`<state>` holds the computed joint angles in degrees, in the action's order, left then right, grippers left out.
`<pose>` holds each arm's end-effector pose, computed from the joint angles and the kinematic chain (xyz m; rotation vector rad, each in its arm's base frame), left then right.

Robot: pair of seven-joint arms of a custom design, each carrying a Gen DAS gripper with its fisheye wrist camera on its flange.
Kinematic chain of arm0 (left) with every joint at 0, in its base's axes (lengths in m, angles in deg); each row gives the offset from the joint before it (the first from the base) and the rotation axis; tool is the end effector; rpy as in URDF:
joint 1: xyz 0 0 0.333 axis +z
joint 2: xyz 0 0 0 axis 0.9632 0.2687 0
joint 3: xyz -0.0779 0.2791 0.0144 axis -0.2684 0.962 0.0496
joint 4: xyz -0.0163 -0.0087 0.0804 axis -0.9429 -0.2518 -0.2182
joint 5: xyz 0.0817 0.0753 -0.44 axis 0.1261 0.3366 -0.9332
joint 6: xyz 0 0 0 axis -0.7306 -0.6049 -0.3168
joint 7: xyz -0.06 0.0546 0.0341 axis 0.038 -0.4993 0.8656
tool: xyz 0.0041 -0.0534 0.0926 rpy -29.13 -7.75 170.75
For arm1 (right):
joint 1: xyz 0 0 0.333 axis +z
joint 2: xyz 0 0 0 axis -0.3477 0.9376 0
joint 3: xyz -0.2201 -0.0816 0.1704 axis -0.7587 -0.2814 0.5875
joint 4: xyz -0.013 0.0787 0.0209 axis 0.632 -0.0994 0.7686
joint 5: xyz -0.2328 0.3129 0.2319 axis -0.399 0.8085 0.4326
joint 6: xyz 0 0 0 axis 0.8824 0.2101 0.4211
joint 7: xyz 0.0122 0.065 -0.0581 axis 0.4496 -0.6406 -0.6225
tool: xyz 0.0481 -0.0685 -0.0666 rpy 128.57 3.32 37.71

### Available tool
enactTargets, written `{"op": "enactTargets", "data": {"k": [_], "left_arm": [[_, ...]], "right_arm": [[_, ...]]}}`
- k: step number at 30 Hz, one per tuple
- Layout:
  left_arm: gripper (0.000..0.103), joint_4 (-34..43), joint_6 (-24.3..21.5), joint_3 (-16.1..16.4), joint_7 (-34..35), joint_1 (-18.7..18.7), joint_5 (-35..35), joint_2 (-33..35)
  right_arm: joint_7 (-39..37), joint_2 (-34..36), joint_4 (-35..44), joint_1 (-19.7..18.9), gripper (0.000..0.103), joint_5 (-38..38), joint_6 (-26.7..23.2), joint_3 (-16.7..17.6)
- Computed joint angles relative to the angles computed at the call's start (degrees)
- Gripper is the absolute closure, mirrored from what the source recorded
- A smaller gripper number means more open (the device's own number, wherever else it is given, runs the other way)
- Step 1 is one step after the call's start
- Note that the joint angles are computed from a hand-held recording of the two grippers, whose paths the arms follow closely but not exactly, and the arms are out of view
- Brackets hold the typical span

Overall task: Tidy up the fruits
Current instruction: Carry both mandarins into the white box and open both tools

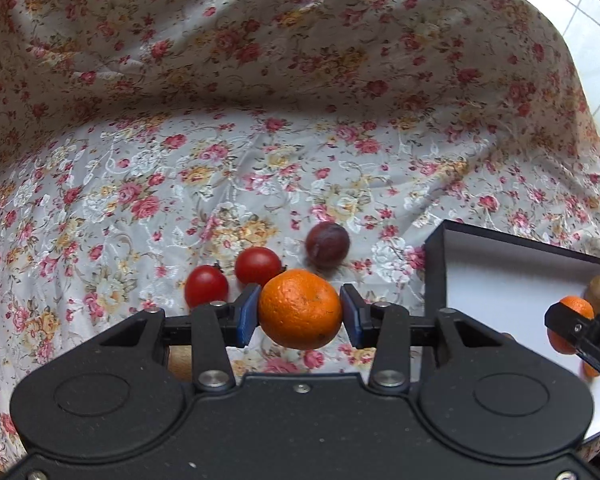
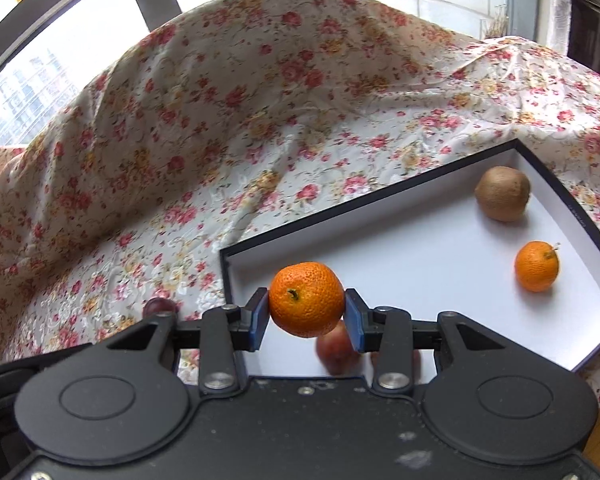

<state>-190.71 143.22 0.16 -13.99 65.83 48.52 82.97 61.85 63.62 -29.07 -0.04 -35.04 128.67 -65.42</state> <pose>0.5880 -0.2166 0.4767 -2.4228 1.2523 -0.4431 0.6366 0.3156 0.4959 -1.8825 1.7580 -0.3162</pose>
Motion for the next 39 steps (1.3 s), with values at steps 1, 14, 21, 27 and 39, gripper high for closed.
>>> {"op": "enactTargets", "data": {"k": [1, 14, 21, 27, 39], "left_arm": [[0.052, 1.3, 0.4, -0.4, 1.1, -0.4, -0.3, 1.2], [0.052, 14.7, 0.2, -0.4, 14.6, -7.9, -9.3, 13.5], [0.052, 18.4, -2.2, 0.7, 15.4, -10.8, -9.3, 16.5], [0.046, 19.2, -2.2, 1.4, 14.1, -11.8, -6.9, 17.0], [0.046, 18.2, -2.1, 1.9, 11.6, -11.9, -4.7, 16.2]], "right_arm": [[2.1, -0.2, -0.2, -0.1, 0.061, -1.5, -0.3, -0.8], [18.1, -1.1, 0.5, -5.3, 0.061, -11.7, -12.8, -5.1], [16.1, -1.3, 0.4, -6.9, 0.061, -10.0, -14.3, -4.7], [12.9, -2.3, -0.1, -7.1, 0.060, -8.8, -14.2, -4.3], [10.7, -4.0, -2.1, -7.4, 0.059, -6.4, -10.0, -4.1]]}}
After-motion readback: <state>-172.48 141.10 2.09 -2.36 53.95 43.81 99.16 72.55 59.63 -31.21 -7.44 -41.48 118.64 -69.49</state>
